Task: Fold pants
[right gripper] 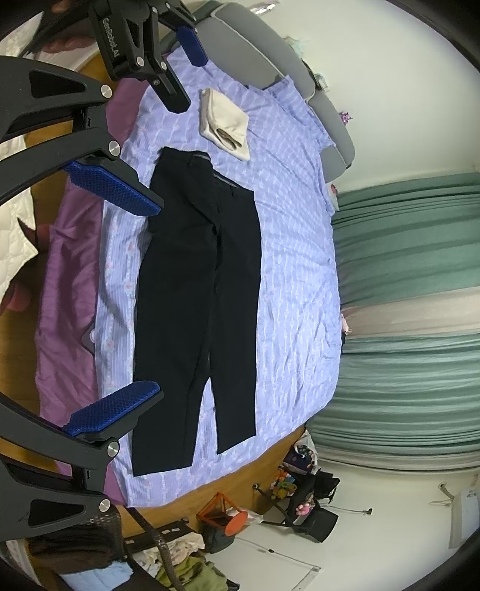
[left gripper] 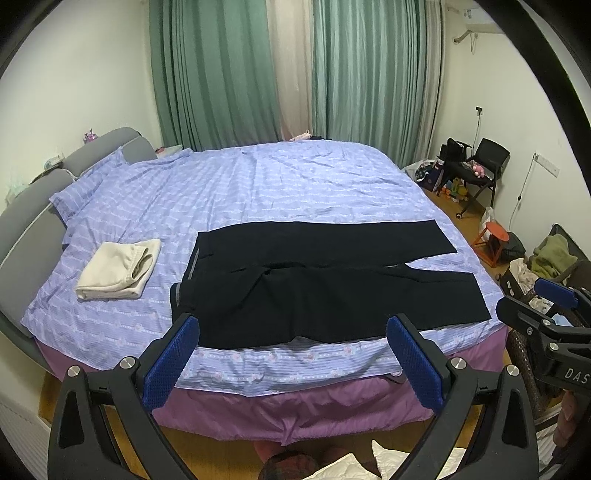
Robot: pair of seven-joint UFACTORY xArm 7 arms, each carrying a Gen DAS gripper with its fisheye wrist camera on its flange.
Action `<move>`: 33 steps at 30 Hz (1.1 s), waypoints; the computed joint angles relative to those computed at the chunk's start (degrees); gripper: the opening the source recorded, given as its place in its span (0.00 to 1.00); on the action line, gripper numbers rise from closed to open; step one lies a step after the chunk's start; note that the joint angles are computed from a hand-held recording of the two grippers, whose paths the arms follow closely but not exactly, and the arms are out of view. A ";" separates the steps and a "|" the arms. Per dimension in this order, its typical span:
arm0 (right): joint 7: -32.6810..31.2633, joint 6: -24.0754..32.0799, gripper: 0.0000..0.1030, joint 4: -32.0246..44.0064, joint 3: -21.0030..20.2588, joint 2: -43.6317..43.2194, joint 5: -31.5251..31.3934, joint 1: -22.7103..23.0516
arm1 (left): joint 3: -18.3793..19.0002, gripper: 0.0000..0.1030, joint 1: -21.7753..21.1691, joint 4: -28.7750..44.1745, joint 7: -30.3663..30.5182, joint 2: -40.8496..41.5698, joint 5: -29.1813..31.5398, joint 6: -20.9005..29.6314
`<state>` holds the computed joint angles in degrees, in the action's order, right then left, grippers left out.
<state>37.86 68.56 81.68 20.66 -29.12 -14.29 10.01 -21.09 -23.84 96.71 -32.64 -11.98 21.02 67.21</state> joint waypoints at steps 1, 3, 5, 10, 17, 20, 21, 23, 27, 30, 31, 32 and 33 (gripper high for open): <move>0.04 -0.11 0.89 -0.08 0.01 -0.03 -0.06 0.00 | -0.03 1.00 -0.01 0.04 -0.02 0.03 0.08 -0.02; 0.04 -0.20 0.89 -0.18 -0.03 -0.11 -0.07 0.02 | 0.04 1.00 -0.03 0.35 0.12 0.19 0.05 0.07; 0.08 -0.12 0.89 -0.09 0.01 -0.06 -0.10 -0.01 | 0.06 1.00 -0.07 0.35 0.09 0.19 0.09 0.07; -0.04 -0.23 0.89 -0.18 -0.09 -0.08 -0.05 0.07 | 0.17 1.00 -0.08 0.36 0.19 0.19 0.10 -0.01; -0.36 -0.34 0.89 -0.08 -0.37 0.30 0.16 0.10 | 0.30 1.00 0.01 0.95 -0.19 0.69 -0.04 0.50; -0.42 -0.22 0.89 0.66 -0.18 1.26 0.07 0.12 | 0.73 1.00 0.16 0.96 -0.55 0.80 -0.19 0.63; -0.45 -0.23 0.89 0.76 -0.20 1.46 0.04 0.22 | 0.93 1.00 0.29 0.66 -0.82 0.63 -0.18 0.52; -0.52 -0.24 0.89 1.32 -0.06 2.42 -0.11 0.40 | 1.59 1.00 0.79 -0.57 -1.39 -0.21 -0.51 0.11; 0.07 -0.89 0.89 1.73 0.17 4.20 -0.76 0.88 | 3.05 1.00 2.74 -4.05 -2.92 -2.42 -1.89 -0.52; 1.16 -1.73 0.89 2.50 0.32 6.74 -1.22 1.53 | 4.34 1.00 4.62 -7.03 -2.91 -4.13 -3.04 -0.60; 1.70 -1.92 0.89 3.03 0.48 8.09 -1.49 1.80 | 4.76 1.00 5.31 -8.15 -2.81 -4.70 -3.29 -0.78; 1.89 -1.38 0.89 3.90 0.62 9.47 -1.94 2.19 | 5.29 1.00 6.04 -9.31 -2.54 -5.23 -3.58 -0.86; 2.32 -1.46 0.89 4.62 0.64 10.95 -2.21 2.74 | 5.76 1.00 6.70 -10.18 -2.14 -5.54 -3.98 -0.99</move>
<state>40.19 67.10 86.29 21.29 -18.17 -16.50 12.75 -15.34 -17.14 86.52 -34.78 -17.52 17.04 66.22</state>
